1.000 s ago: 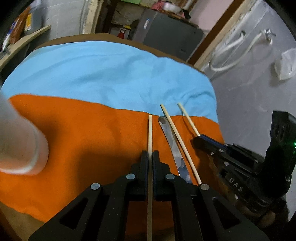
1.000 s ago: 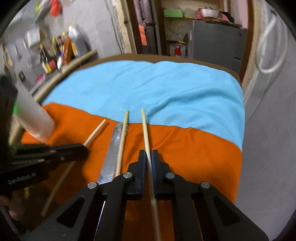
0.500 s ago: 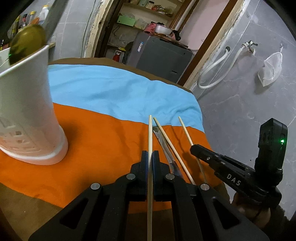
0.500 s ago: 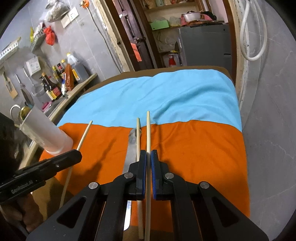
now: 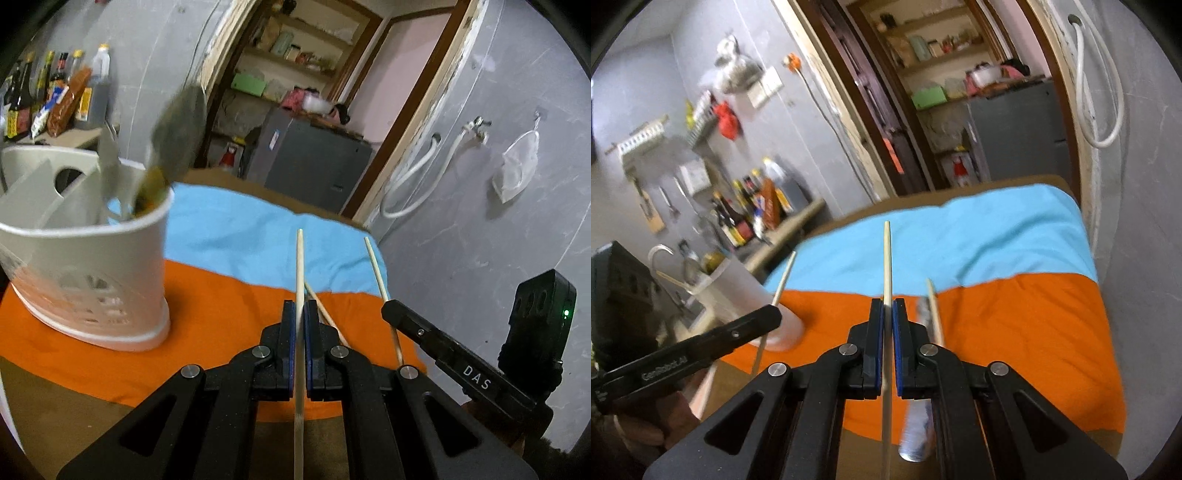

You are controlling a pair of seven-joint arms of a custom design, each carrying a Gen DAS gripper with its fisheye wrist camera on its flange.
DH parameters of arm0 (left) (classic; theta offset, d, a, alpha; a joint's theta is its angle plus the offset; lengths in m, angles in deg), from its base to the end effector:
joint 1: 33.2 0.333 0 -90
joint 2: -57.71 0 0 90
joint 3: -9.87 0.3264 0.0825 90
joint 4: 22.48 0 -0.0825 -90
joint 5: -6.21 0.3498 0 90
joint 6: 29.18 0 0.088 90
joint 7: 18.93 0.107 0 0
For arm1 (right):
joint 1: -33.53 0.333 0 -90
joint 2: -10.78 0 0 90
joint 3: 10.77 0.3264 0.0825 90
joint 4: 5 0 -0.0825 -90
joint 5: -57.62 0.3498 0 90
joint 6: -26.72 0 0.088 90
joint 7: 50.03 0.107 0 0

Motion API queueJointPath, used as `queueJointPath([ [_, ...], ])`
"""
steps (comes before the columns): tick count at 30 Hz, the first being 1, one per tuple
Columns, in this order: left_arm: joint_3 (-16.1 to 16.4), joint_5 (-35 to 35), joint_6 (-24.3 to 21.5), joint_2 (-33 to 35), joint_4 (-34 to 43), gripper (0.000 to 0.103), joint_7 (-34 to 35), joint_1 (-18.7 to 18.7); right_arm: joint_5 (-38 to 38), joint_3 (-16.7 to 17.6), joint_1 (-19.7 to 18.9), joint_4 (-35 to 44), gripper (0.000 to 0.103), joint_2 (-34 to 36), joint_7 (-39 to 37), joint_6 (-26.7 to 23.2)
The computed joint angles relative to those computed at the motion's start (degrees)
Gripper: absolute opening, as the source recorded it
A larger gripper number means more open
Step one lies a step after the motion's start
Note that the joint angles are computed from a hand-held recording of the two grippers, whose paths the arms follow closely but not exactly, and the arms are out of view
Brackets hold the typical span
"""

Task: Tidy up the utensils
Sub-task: 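Lift both held chopsticks off the cloth toward the caddy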

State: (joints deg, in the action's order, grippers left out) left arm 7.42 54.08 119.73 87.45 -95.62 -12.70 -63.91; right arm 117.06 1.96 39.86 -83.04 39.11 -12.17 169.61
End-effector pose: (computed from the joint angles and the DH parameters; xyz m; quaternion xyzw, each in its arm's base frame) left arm 0.6075 -0.4040 0.5611 -0.7178 0.5029 -0.4239 0.2283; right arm 0.6922 0.1923 0.5313 -0.7365 0.4301 -0.0212 0.5216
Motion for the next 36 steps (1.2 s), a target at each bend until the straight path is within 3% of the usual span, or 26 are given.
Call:
queueJointPath([
  [3,1.5,3.7,0.8,-2.5,-2.2,0.002,-3.9,-1.0,6.6,2.3,-1.4,-1.7,0.003,-1.7,-5.2,0.9],
  [7,1.5,8.3,1.0,-5.2,-4.1,0.002,-7.2,-0.9,12.7,2.9,-1.0,-1.5,0.003,-2.8,-9.7,1.2],
  [18,-1.2,21.5,-2.4,-16.1,-11.3,0.002,-15.5,3.5,17.1,3.9,4.1,7.4,0.003,-0.8,-12.3,3.3],
  [25,-2.8,30.4,-3.2,-23.9,-18.3,0.002,-23.8,9.3,17.0,6.8,7.8,16.0,0.003,3.4,-13.4,7.1],
  [30,-3.5,37.8,-2.0,-29.3,-24.4,0.002,-34.2,15.0,18.7,9.7,9.8,19.8,0.003,6.1,-16.6,11.9],
  [36,-5.1,42.4,0.9,-31.8,-28.5,0.002,-41.9,21.6,27.3,13.8,12.4,21.8,0.003,7.9,-30.1,23.1],
])
